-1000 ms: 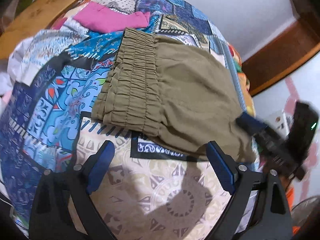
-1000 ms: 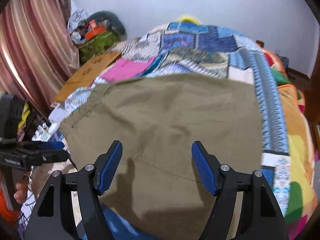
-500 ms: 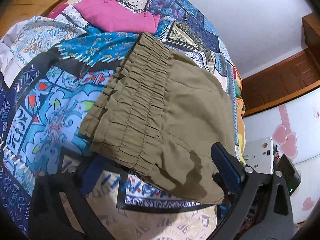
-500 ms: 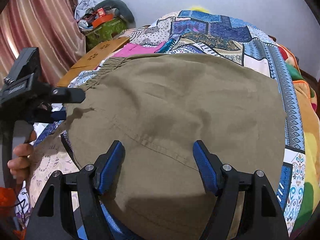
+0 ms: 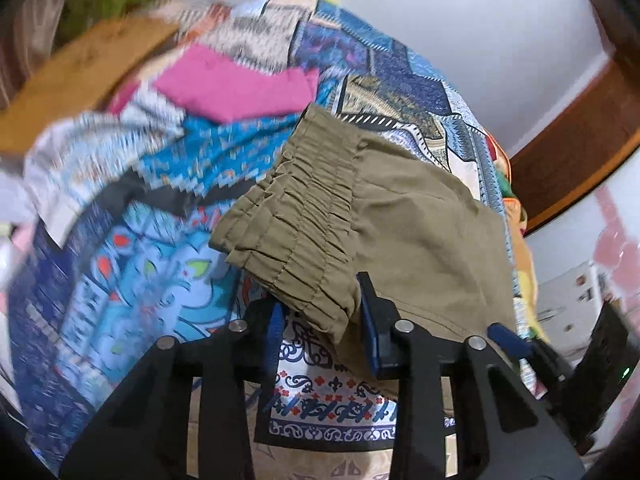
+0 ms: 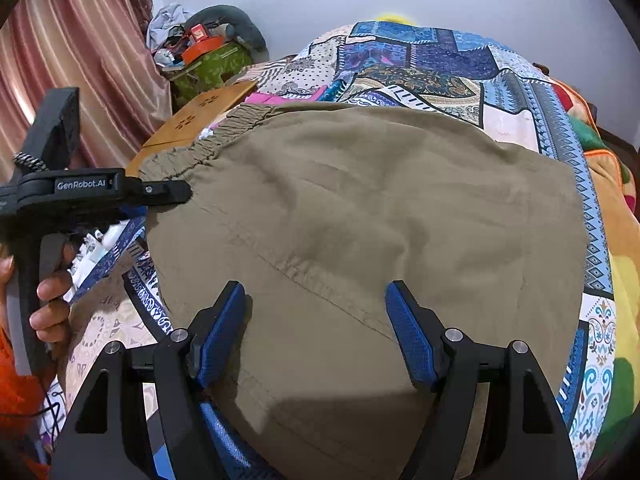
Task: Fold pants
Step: 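Grasp the elastic waistband with the left tool, then lift the waistband with the left tool and fold it over the pants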
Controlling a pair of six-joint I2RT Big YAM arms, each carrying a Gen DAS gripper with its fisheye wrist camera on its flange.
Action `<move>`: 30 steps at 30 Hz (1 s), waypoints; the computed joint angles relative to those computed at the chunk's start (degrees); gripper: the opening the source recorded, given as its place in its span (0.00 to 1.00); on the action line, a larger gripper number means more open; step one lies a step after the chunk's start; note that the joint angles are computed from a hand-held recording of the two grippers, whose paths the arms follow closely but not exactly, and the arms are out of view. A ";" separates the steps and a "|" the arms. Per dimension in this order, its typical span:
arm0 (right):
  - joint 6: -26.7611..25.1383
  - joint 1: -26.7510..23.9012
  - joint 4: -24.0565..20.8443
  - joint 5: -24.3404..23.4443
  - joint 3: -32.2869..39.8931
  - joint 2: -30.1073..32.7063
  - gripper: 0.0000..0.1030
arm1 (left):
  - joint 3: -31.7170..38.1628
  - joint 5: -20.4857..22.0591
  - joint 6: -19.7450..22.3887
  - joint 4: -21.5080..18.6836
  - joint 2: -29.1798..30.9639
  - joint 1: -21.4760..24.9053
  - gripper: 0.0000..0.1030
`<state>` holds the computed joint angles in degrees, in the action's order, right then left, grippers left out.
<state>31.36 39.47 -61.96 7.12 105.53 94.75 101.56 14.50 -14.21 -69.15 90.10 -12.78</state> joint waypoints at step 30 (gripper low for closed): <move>12.17 0.08 0.13 2.79 -14.46 -12.05 0.64 | -1.72 -22.97 23.00 12.66 -12.12 -9.79 0.22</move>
